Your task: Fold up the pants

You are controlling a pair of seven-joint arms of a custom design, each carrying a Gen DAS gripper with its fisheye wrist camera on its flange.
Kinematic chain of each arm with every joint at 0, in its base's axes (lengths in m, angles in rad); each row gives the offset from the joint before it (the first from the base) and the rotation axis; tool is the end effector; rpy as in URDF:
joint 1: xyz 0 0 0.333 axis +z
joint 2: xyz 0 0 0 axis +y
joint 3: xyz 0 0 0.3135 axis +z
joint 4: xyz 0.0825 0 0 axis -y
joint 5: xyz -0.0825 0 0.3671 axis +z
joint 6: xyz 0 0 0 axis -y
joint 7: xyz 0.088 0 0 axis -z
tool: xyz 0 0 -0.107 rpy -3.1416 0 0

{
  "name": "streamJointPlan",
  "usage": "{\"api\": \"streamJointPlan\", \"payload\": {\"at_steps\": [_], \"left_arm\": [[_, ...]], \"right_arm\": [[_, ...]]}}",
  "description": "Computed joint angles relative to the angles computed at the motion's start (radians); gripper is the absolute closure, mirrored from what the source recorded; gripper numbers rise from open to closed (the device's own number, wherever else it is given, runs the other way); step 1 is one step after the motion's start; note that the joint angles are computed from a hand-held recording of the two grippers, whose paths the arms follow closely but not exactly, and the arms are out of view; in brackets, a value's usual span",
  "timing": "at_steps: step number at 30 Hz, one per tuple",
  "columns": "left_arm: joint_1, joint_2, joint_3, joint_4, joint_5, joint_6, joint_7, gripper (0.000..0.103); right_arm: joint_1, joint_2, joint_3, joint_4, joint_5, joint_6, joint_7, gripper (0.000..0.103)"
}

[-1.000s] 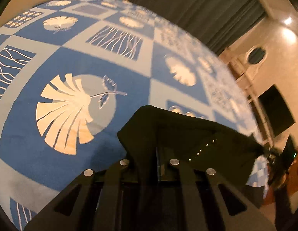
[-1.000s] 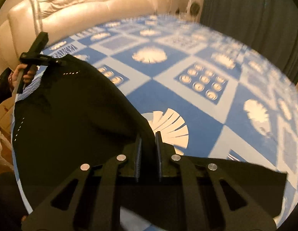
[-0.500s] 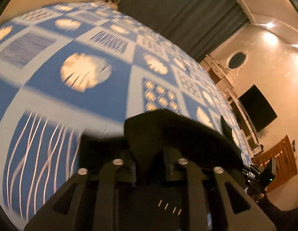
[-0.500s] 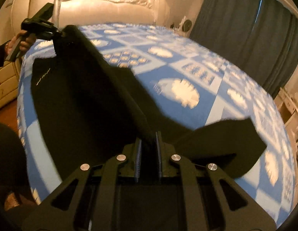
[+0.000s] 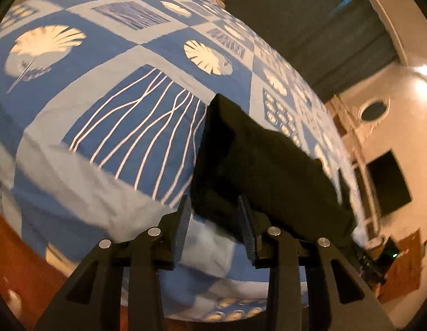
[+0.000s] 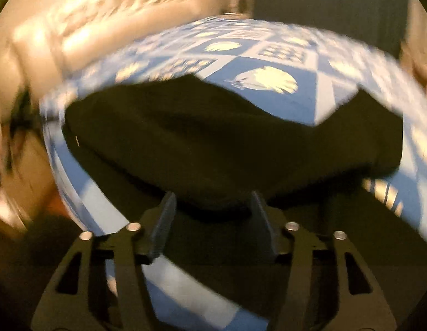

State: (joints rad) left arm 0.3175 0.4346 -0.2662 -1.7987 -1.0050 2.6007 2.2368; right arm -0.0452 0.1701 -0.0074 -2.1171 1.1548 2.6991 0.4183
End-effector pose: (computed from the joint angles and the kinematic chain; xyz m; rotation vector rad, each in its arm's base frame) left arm 0.6582 0.0691 0.3531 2.2397 -1.7724 1.2332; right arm 0.5733 -0.0609 0.3712 -1.7995 1.5875 -0.2814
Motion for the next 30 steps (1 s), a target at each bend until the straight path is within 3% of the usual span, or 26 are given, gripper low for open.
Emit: {"api": "streamJointPlan", "payload": {"at_steps": [3, 6, 15, 18, 22, 24, 28, 30], "left_arm": [[0.006, -0.022, -0.027, -0.014, -0.097, 0.005, 0.016, 0.067], [-0.024, -0.007, -0.019, 0.004, -0.114, -0.012, -0.015, 0.067], [-0.067, 0.076, -0.028, 0.073, -0.094, 0.053, -0.177, 0.067], [-0.041, 0.057, -0.057, 0.036, -0.149, 0.071, -0.202, 0.067], [-0.053, 0.012, -0.051, -0.029, -0.172, 0.134, -0.19, 0.067], [-0.017, 0.011, -0.086, -0.039, -0.308, 0.137, -0.071, 0.067], [0.004, 0.015, -0.084, -0.04, -0.535, 0.095, 0.045, 0.067], [0.007, 0.011, -0.076, -0.046, -0.64, 0.075, 0.102, 0.056]], "right_arm": [[-0.053, 0.003, -0.016, 0.013, 0.17, -0.138, 0.082, 0.037], [-0.081, 0.028, -0.03, 0.03, 0.29, -0.207, 0.14, 0.037], [-0.096, 0.067, -0.033, 0.03, 0.391, -0.235, 0.209, 0.035], [-0.095, 0.051, -0.033, 0.014, 0.423, -0.229, 0.192, 0.032], [-0.086, 0.046, -0.035, 0.005, 0.433, -0.211, 0.203, 0.03], [-0.08, 0.048, -0.035, 0.007, 0.433, -0.199, 0.21, 0.03], [-0.078, 0.045, -0.035, -0.001, 0.468, -0.189, 0.198, 0.029], [-0.074, 0.046, -0.035, -0.002, 0.476, -0.182, 0.192, 0.029]]}}
